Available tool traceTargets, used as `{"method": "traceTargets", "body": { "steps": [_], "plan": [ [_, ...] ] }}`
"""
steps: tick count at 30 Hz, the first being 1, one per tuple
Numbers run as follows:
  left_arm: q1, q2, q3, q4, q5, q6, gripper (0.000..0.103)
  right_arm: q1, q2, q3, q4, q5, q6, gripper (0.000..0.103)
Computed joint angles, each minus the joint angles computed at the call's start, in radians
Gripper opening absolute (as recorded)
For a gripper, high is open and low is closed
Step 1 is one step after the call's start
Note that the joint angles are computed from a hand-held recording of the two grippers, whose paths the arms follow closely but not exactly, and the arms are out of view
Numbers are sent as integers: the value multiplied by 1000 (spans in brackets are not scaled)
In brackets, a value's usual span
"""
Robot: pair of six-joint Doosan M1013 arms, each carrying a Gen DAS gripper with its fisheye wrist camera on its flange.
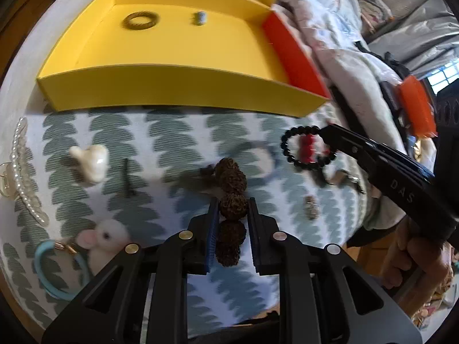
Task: Organize jewelry
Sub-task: 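Lift both bracelets out of the box and carry them over the bedspread, then open both grippers to drop the bracelets onto the bedspread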
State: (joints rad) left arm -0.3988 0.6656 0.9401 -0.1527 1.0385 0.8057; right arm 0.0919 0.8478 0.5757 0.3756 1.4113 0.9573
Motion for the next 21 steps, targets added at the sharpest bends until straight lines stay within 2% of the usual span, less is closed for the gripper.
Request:
{"method": "traceTargets", "body": {
  "steps": [3, 7, 12, 14, 16, 18, 21],
  "plan": [
    [3, -7, 19, 18, -1, -7, 20, 17, 4, 12, -30, -3, -5, 11],
    [1, 8, -1, 60, 18, -10, 20, 29, 10, 17, -32, 11, -9, 11],
    [3, 24, -17, 57, 45, 23, 20, 30, 21, 12, -12, 33, 0, 13],
    [3, 22, -17, 69, 48, 18, 25, 27, 23, 10, -2, 24, 12, 17],
    [3, 17, -12, 90, 44, 4, 38, 22, 30, -8, 19, 35, 33, 17],
    [2, 13, -11, 118, 44, -16, 46, 13, 43, -36, 53, 62, 49, 18],
    [2, 2, -5, 144, 32, -44, 49, 8, 36, -34, 70, 47, 43, 19]
  ]
}}
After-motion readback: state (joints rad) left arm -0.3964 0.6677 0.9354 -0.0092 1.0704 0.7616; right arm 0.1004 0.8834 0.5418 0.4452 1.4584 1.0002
